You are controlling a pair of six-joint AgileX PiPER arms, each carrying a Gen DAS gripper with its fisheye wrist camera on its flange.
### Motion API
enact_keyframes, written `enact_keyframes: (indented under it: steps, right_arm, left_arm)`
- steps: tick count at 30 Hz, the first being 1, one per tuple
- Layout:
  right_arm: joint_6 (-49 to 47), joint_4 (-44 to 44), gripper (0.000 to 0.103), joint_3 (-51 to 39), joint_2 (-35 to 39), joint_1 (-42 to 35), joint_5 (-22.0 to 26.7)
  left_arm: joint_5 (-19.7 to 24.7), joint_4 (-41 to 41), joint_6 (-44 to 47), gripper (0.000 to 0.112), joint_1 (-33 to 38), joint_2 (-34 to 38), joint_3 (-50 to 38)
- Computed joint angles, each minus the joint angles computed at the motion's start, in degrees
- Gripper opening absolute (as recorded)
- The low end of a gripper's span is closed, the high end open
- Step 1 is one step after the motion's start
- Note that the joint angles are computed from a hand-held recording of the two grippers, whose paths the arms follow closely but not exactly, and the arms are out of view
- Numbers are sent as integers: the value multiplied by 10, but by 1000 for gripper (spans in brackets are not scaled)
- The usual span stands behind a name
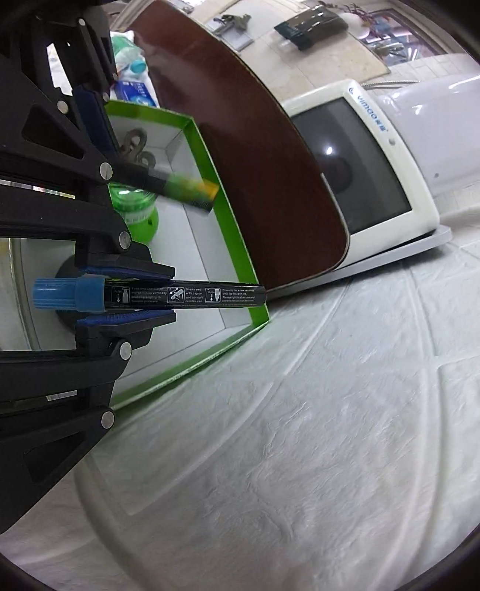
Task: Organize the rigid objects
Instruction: 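Carry the marker into the green box and open the right tool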
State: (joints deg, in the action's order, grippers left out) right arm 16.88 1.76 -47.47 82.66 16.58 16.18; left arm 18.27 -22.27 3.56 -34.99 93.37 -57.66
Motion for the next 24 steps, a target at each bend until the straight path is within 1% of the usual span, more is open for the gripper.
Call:
enact_keyframes:
  steps: [3,4,5,7,11,13,14,15,17,18,21,22,24]
  right_arm:
    - [-18,4,18,-7,16,-4,-1]
    - [-37,20,18,-10,22,-7,0]
    - [-60,42,18,-10,26,-10,-1]
    - [-73,53,18,-16,37,-12,0]
    - [-110,87,18,-9,50,-15,-7]
    - [-122,101,18,-9,57,-17,-6]
    - [-122,102,18,-10,60,-17,-6]
    - [-125,105,18,-11,64,-18,-6]
    - [-131,114,18,-10,65,-19,-6]
    - [-130,114,18,-10,65,-19,-5]
    - [-84,74,18,-8,59,-11,-5]
    - [-66,58,18,-8,54,-8,-4]
    - [-43,41,18,-7,45,-2,-2]
  left_arm:
    - [-1,-12,7,10,7,21,-12]
    - [-3,8,-14,9,4,27,-17]
    - [-9,9,-13,9,5,30,-16]
    - [-8,2,-2,9,8,28,-12]
    - [-14,92,-81,9,-4,19,-5]
    - [-22,117,-104,11,-8,11,5]
    - [-25,150,-135,13,-12,8,8]
    - [-28,175,-155,13,-15,3,14]
    - [-31,255,-227,14,-22,-7,26]
    - [-31,275,-245,15,-23,-14,34]
    - [-39,285,-257,22,-12,-47,68]
    - [-42,308,-279,24,-9,-60,80]
    - [-46,385,-349,27,-1,-87,107]
